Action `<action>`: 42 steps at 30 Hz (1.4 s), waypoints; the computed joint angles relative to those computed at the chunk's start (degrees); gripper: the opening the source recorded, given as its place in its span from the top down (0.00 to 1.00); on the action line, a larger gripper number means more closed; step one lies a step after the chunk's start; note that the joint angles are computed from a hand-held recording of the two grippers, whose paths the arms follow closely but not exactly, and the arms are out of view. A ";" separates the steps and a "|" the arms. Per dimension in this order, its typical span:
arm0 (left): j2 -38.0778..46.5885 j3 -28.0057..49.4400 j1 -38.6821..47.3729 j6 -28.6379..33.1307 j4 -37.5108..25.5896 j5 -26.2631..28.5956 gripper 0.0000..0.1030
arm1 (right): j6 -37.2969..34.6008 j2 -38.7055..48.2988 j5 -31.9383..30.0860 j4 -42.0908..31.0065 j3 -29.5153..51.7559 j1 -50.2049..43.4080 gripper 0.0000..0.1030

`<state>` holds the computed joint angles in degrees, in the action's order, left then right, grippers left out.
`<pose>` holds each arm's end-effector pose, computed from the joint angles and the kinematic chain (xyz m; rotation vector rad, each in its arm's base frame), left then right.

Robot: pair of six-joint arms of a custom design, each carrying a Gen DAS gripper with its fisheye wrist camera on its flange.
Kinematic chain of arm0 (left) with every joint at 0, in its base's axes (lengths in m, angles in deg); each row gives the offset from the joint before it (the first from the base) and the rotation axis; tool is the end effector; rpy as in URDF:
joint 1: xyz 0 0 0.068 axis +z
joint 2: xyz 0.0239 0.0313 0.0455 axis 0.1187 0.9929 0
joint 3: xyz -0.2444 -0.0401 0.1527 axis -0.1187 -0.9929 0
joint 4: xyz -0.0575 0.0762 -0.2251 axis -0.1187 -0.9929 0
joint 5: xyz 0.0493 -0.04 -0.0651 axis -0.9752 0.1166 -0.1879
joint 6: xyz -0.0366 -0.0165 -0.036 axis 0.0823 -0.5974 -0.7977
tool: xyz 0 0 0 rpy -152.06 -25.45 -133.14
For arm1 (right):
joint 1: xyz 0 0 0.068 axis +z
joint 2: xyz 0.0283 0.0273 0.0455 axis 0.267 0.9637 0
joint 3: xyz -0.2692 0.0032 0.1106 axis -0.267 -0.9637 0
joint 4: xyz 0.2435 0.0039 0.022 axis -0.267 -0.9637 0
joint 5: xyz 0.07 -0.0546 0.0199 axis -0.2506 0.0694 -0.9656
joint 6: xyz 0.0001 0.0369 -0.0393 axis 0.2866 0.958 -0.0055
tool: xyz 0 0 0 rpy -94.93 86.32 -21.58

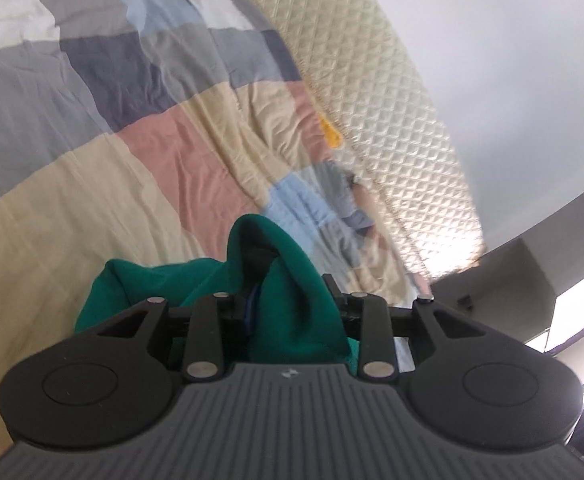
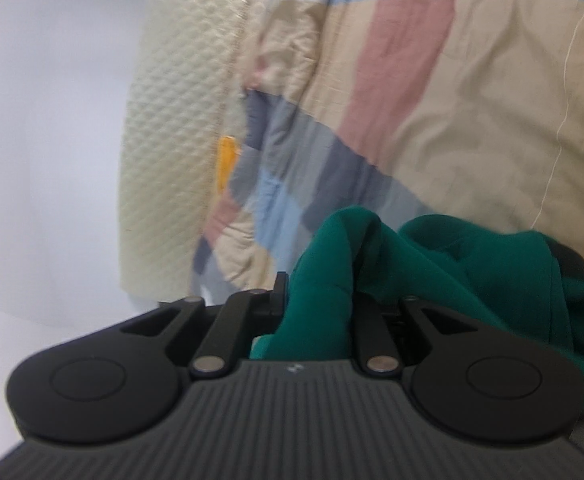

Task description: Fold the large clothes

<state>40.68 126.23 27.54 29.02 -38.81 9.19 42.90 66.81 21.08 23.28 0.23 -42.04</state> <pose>0.2354 0.0623 0.2477 -0.5389 2.0296 -0.9754 0.1234 -0.1327 0.1161 1.0458 1.8051 1.1503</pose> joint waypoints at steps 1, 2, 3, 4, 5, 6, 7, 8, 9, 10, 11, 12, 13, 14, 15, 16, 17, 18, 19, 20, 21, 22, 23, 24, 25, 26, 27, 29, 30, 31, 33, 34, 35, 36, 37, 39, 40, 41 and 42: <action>2.69 -0.30 -1.32 -0.47 3.43 -1.26 0.65 | 2.48 3.37 1.93 6.64 -0.74 2.07 0.84; 5.31 -0.59 -2.49 -0.73 7.15 -2.27 0.63 | 4.50 6.51 3.58 12.02 -1.08 3.89 0.84; 7.44 -0.85 -3.19 -0.61 10.10 -2.95 0.62 | 6.41 9.47 5.10 16.75 -1.29 5.55 0.84; 9.57 -0.71 -3.96 -0.13 12.53 -3.82 0.60 | 8.69 12.87 6.61 21.76 -1.33 7.37 0.84; 11.31 -0.53 -4.59 0.35 14.42 -4.62 0.59 | 10.12 14.99 7.54 24.56 -1.13 8.58 0.84; 13.32 -0.17 -5.20 0.70 16.38 -5.30 0.59 | 11.62 17.24 8.59 27.67 -0.91 9.93 0.84; 15.07 0.27 -5.74 1.13 17.73 -5.94 0.59 | 12.89 19.43 9.83 30.81 -0.63 11.40 0.84; 16.66 0.80 -6.17 1.59 18.62 -6.53 0.59 | 13.63 21.15 11.00 33.24 -0.33 12.70 0.84; 18.62 1.40 -6.59 1.70 19.81 -7.02 0.59 | 14.04 22.72 12.20 35.27 -0.04 13.93 0.84; 20.28 1.87 -6.76 1.47 20.75 -7.04 0.59 | 14.56 24.29 13.60 37.49 0.08 15.21 0.84; 22.23 2.57 -6.78 1.15 21.45 -6.80 0.59 | 15.13 25.26 14.69 39.51 -0.14 16.07 0.84; 24.19 3.31 -6.65 0.92 21.97 -6.38 0.59 | 15.44 25.65 15.46 40.80 -0.39 16.66 0.84; 25.76 3.76 -6.40 0.74 22.68 -5.91 0.58 | 15.40 25.64 16.05 41.22 -0.42 17.22 0.84; 27.05 3.83 -6.00 0.55 23.90 -5.19 0.58 | 15.19 25.75 16.37 41.41 -0.32 17.54 0.84; 27.95 3.64 -5.72 0.24 25.31 -4.56 0.58 | 15.02 25.13 16.50 40.79 -0.33 17.65 0.84; 28.52 3.51 -5.54 -0.03 26.34 -4.07 0.58 | 14.97 24.72 16.61 40.48 -0.40 17.72 0.84; 28.31 3.26 -5.41 0.13 26.65 -3.70 0.58 | 14.80 24.23 16.54 39.93 -0.46 17.56 0.84; 27.64 3.19 -5.35 0.82 26.11 -3.58 0.57 | 14.76 23.66 16.13 39.41 -0.70 17.11 0.84; 26.74 3.04 -5.24 1.43 25.56 -3.29 0.53 | 14.97 23.18 15.63 39.22 -1.03 16.61 0.84; 26.18 2.84 -5.05 1.51 25.77 -2.69 0.47 | 14.72 22.01 14.77 38.01 -1.36 15.75 0.83; 25.43 2.38 -4.70 1.13 26.21 -1.81 0.43 | 14.53 20.76 13.86 36.96 -1.75 14.92 0.79; 23.43 1.28 -4.06 0.78 26.00 -0.62 0.36 | 15.03 19.71 13.18 36.99 -2.30 14.54 0.76; 21.75 0.63 -3.59 0.59 25.60 0.24 0.31 | 15.09 18.31 11.95 36.58 -2.93 13.74 0.67; 20.01 -0.15 -3.11 0.69 25.28 0.85 0.28 | 14.72 16.51 10.49 35.77 -3.61 12.73 0.52; 17.81 -1.39 -2.50 0.66 25.30 1.33 0.24 | 13.80 13.96 9.01 34.63 -4.56 11.39 0.45; 15.59 -2.71 -1.93 0.42 25.65 1.56 0.21 | 11.90 10.40 7.66 31.84 -5.32 9.90 0.33; 13.20 -4.08 -1.30 0.34 25.98 1.84 0.20 | 9.09 6.08 6.42 27.02 -5.60 8.29 0.29; 8.34 -6.47 0.18 0.64 25.71 2.28 0.19 | 2.46 -1.84 2.53 16.76 -5.67 4.27 0.29; 5.20 -7.40 1.24 1.76 23.76 2.35 0.19 | -1.80 -5.68 -0.25 10.28 -5.27 1.60 0.29; 2.69 -7.78 2.01 3.22 21.31 2.15 0.19 | -7.18 -9.58 -2.88 2.16 -4.43 -1.23 0.29; -2.75 -7.97 3.21 8.06 14.22 0.61 0.19 | -22.45 -16.65 -6.96 -18.86 -0.94 -6.83 0.29; -5.18 -7.55 3.61 11.26 9.62 -0.63 0.19 | -30.43 -19.19 -7.92 -28.50 1.03 -9.02 0.29; -7.25 -6.69 3.15 14.75 4.40 -3.22 0.19 | -37.28 -22.20 -8.22 -36.17 2.53 -10.69 0.29; -8.27 -5.60 2.69 17.85 0.08 -5.11 0.19 | -41.45 -24.96 -7.94 -40.75 3.48 -11.54 0.29; -8.74 -4.63 1.70 21.13 -3.54 -7.15 0.19 | -42.70 -29.21 -6.86 -42.55 3.53 -11.30 0.29; -9.62 -4.58 0.05 25.26 -6.18 -9.45 0.19 | -42.45 -35.34 -4.50 -42.82 2.61 -9.61 0.29; -9.84 -4.82 -0.64 26.49 -6.83 -9.70 0.20 | -42.19 -37.47 -3.04 -42.86 2.16 -8.08 0.29; -9.52 -4.94 -1.33 26.95 -6.87 -9.53 0.20 | -41.51 -38.88 -1.23 -42.01 1.54 -5.47 0.29; -8.71 -5.21 -2.45 26.73 -6.03 -9.41 0.20 | -41.62 -39.13 0.41 -41.30 0.91 -3.36 0.29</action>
